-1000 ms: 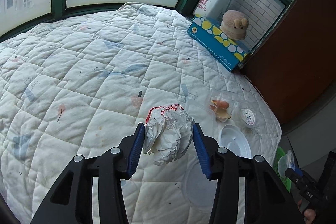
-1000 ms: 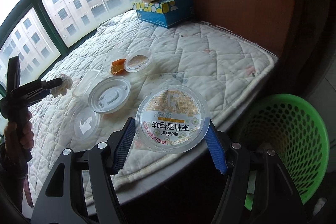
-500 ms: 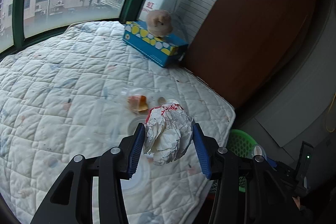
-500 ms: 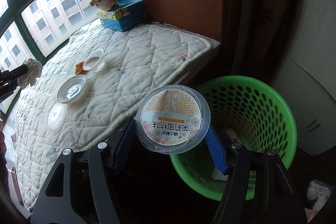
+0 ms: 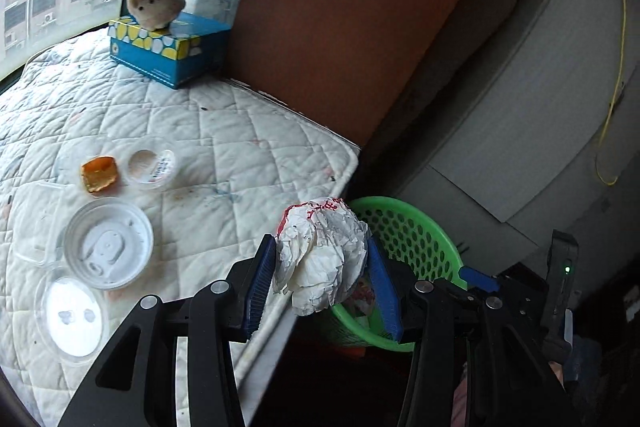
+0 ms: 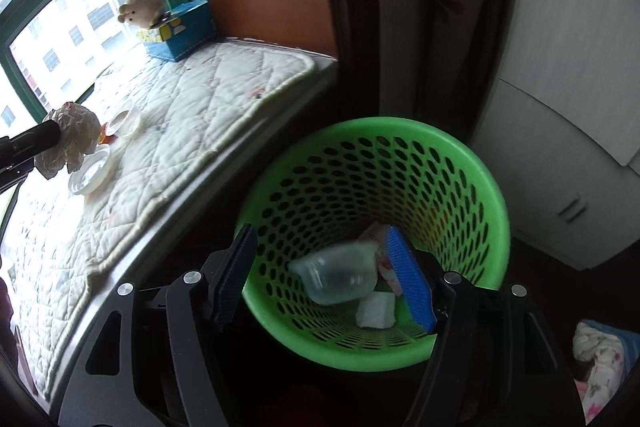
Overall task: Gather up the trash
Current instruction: 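Carry the foil and cup to the basket and open both grippers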
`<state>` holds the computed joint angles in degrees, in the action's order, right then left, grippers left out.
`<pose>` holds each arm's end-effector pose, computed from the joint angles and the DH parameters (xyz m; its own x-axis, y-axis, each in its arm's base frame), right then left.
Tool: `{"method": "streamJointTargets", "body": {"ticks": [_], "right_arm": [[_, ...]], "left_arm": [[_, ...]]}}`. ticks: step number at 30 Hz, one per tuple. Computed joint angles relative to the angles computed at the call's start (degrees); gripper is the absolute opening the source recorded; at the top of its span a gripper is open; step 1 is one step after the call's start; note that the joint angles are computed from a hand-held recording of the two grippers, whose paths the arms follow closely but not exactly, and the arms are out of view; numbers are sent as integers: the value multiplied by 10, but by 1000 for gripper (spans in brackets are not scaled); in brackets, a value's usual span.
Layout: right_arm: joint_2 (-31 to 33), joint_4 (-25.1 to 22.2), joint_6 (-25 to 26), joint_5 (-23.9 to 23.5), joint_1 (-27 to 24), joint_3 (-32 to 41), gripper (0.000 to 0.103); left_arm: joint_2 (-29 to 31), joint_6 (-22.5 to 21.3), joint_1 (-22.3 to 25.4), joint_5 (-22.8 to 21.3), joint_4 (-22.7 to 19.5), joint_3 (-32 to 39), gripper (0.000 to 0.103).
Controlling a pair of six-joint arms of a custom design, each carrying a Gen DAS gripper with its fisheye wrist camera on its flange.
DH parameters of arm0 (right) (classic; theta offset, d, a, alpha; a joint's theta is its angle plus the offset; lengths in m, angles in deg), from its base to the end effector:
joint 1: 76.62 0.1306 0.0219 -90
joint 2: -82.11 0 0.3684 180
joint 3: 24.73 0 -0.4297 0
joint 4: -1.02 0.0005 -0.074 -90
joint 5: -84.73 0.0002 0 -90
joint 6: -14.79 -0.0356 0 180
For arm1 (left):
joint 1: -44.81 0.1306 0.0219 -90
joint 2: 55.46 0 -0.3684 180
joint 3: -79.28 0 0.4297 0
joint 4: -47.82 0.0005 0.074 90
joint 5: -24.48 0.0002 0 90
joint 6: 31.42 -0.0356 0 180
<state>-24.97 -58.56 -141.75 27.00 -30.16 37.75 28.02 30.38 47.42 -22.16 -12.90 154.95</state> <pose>0.2702 0.2560 0.3070 -0.7047 0.3844 -0.5963 0.3999 0.9095 0.1137 0.4428 -0.0048 0.3452 -0.7163 0.3113 -0.6245 0.6314 0.6702 -0.3901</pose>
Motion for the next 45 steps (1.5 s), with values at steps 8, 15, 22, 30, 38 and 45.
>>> {"method": "streamJointTargets", "body": {"ticks": [8, 15, 22, 30, 38, 45], "right_arm": [[-52, -18, -28, 15, 1, -34, 73], [-91, -44, -59, 40, 10, -50, 75], [-118, -87, -100, 65, 27, -59, 75], [-143, -107, -132, 74, 36, -73, 75], [-142, -97, -128, 72, 39, -73, 75], [-114, -63, -91, 63, 35, -56, 75]], "left_arm": [[-9, 9, -71, -22, 6, -20, 45], [-14, 21, -124, -46, 18, -43, 46], [-13, 39, -163, -64, 28, -58, 48], [-8, 50, -186, -73, 25, -67, 57], [-18, 48, -180, -74, 26, -77, 62], [-30, 43, -131, -86, 31, -72, 62]]}}
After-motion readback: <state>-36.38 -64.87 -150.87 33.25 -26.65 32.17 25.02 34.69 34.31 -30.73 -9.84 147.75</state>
